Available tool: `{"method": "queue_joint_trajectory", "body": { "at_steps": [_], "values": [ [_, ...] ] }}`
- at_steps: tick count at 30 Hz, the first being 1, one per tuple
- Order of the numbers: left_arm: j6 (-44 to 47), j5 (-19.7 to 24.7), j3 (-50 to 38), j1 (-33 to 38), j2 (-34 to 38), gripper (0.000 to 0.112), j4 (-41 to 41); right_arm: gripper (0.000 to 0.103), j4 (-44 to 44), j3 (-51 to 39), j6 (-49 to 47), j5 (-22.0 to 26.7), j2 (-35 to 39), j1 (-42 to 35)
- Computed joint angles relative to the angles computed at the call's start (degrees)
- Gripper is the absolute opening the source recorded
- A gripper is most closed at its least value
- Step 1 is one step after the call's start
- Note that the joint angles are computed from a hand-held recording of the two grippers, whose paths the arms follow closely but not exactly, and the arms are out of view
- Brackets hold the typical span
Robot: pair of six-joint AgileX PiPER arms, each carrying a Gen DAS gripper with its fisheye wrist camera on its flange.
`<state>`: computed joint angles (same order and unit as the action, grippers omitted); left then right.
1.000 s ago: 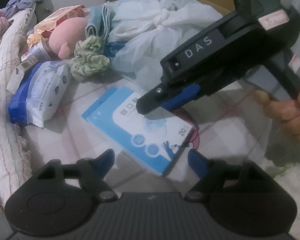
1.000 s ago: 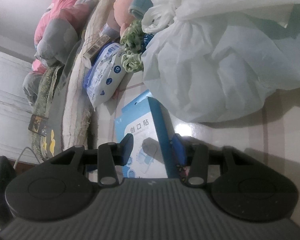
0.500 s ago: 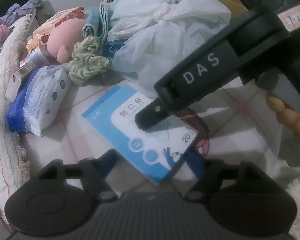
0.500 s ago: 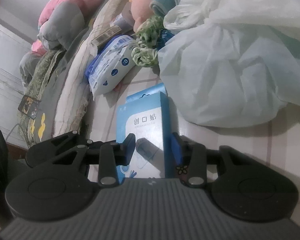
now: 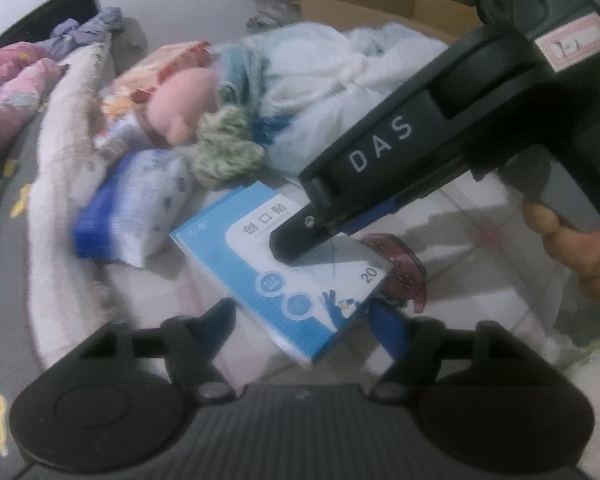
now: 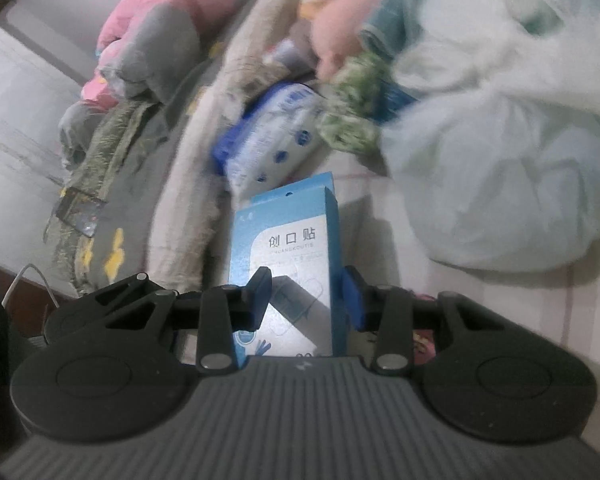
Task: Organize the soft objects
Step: 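Carry the blue bandage box with the right tool into the cardboard box, release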
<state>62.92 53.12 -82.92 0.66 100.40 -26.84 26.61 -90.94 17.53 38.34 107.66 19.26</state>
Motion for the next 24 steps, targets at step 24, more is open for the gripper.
{"method": "queue_joint_trajectory", "body": {
  "at_steps": [24],
  "values": [
    [-7.5, 0.7, -27.4, -17.8, 7.3, 0.074, 0.9, 0.038, 2.1, -4.4, -9.4, 4.0, -10.8, -19.2]
  ]
}}
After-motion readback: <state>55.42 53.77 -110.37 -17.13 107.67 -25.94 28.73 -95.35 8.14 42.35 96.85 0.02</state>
